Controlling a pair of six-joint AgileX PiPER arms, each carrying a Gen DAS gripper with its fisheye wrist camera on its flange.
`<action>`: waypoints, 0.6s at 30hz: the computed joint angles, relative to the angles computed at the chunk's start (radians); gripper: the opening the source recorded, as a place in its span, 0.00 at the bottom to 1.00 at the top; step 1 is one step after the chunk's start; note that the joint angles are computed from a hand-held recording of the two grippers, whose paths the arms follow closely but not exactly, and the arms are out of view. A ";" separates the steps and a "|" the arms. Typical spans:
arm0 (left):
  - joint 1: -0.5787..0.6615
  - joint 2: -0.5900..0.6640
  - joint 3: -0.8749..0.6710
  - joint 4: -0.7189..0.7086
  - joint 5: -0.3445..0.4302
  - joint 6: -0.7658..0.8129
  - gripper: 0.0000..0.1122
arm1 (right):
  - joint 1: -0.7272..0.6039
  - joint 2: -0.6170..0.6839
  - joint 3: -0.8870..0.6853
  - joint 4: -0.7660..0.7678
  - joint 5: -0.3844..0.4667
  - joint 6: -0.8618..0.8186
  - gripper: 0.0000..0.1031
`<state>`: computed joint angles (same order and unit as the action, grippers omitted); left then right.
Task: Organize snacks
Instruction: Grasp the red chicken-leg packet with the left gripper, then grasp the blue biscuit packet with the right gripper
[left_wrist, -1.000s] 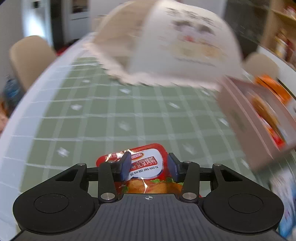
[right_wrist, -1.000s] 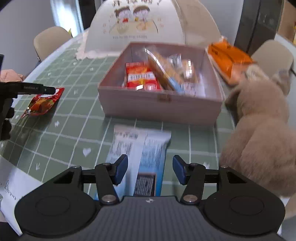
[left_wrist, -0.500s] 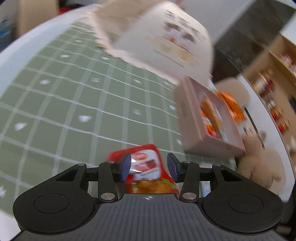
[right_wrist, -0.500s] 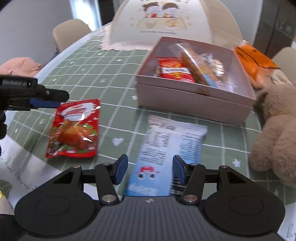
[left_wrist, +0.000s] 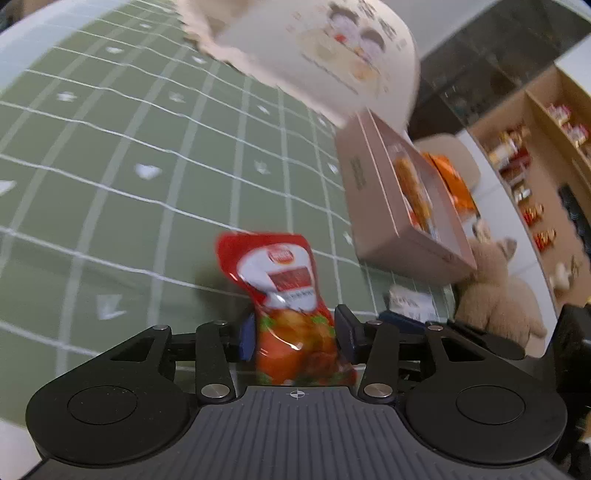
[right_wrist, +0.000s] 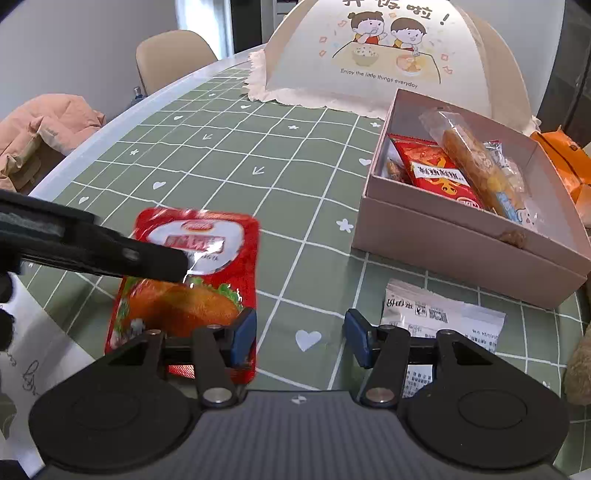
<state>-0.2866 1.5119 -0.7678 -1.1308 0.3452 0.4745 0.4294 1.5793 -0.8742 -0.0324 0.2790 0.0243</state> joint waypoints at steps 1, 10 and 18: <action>-0.023 0.002 -0.017 0.047 -0.008 -0.049 0.44 | -0.003 -0.004 0.003 0.002 0.005 -0.006 0.52; -0.092 0.122 -0.189 0.213 0.028 -0.158 0.43 | -0.043 -0.060 0.086 0.063 -0.037 -0.092 0.52; -0.104 0.125 -0.215 0.342 0.095 -0.295 0.28 | -0.071 -0.189 0.142 -0.120 0.039 0.053 0.54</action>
<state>-0.3910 1.6368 -0.9831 -0.7891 0.4406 0.1798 0.3581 1.3900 -0.7322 -0.1520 0.3184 0.0775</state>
